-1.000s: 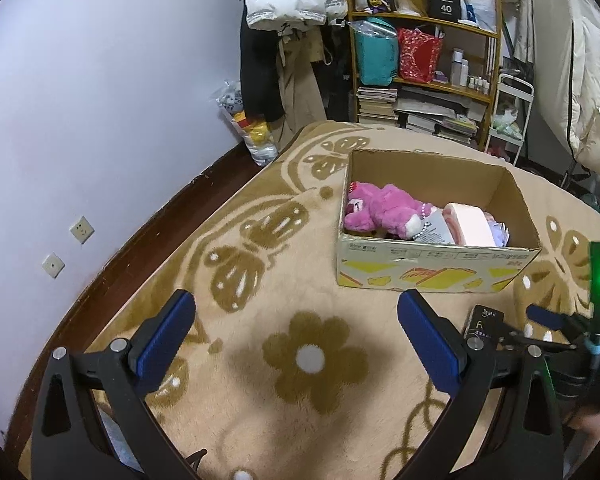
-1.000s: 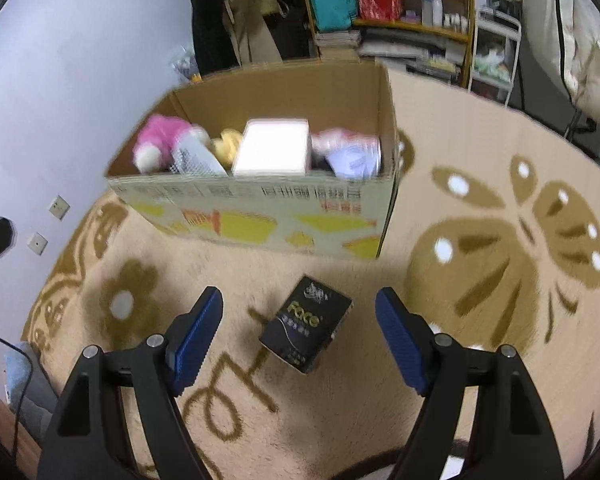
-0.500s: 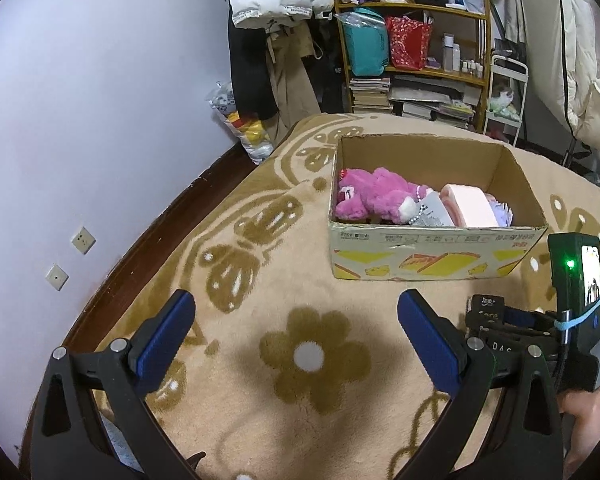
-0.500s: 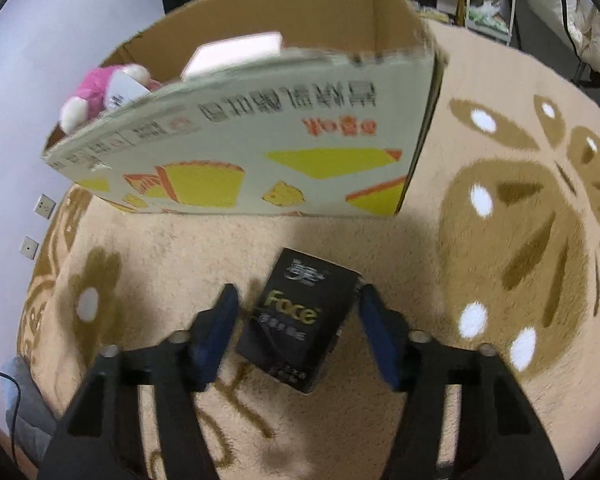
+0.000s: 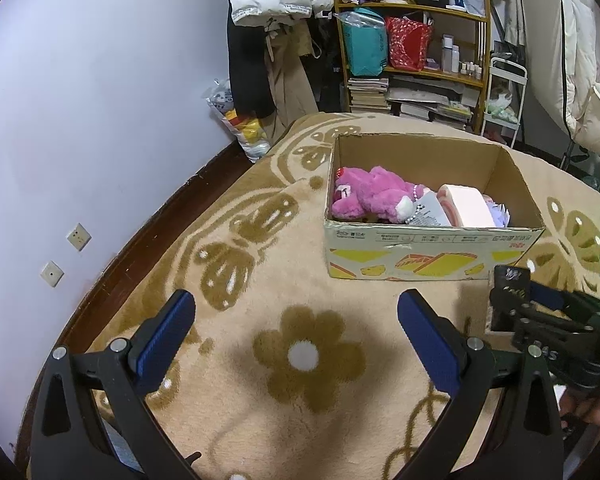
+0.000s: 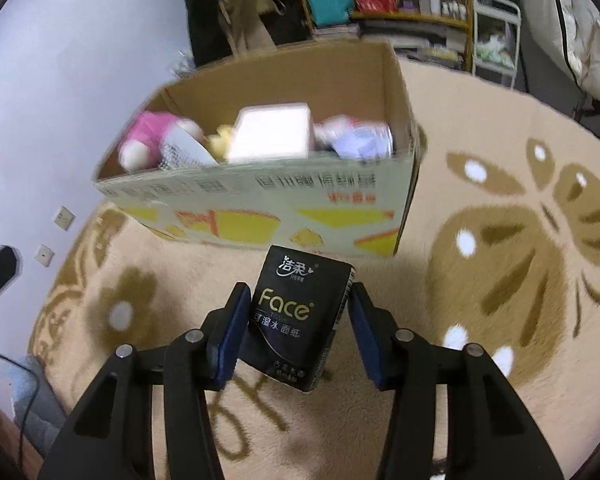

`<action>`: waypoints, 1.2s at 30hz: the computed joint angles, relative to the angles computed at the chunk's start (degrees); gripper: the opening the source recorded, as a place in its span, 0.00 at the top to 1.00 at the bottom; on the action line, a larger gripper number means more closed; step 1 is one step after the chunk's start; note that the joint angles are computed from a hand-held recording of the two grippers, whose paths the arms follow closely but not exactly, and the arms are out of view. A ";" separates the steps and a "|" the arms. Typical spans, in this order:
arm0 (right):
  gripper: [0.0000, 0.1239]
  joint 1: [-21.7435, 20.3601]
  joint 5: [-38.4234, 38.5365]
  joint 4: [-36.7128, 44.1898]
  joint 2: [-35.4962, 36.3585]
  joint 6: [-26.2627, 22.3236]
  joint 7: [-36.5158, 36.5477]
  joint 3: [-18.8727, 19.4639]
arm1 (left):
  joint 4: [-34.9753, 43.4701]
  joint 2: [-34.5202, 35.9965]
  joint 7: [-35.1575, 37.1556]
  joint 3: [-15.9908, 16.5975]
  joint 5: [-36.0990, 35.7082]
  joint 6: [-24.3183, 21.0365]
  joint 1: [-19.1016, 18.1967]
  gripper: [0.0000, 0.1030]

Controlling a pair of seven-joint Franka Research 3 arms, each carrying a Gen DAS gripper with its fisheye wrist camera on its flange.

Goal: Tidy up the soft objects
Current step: 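Grasp the black Face tissue pack with the right gripper, then carry the tissue pack into the box and open the right gripper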

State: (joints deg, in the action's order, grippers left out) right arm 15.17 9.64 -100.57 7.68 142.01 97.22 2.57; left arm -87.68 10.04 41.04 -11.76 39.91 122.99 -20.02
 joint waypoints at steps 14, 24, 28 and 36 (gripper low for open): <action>0.57 0.81 -2.06 9.78 2.75 4.53 -4.59 0.04 | 0.15 0.79 0.83 0.08 -0.64 1.77 -0.07 0.03; 0.57 0.89 -4.65 24.90 14.35 -0.24 -3.43 -2.00 | 0.06 1.17 0.87 0.32 -1.43 2.97 0.03 0.02; 0.55 1.27 -5.90 29.08 17.36 -2.16 -2.20 -2.86 | -0.31 0.97 0.49 0.35 -1.48 3.78 0.10 0.02; 0.36 1.48 -6.66 28.35 16.40 -1.26 -0.74 -3.37 | -1.11 0.32 -0.36 0.32 -0.78 5.45 0.18 0.02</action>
State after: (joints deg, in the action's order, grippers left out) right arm 16.65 2.98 -72.22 24.09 140.76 96.48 -0.80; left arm -88.79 10.36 40.68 -11.44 39.13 128.43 -19.85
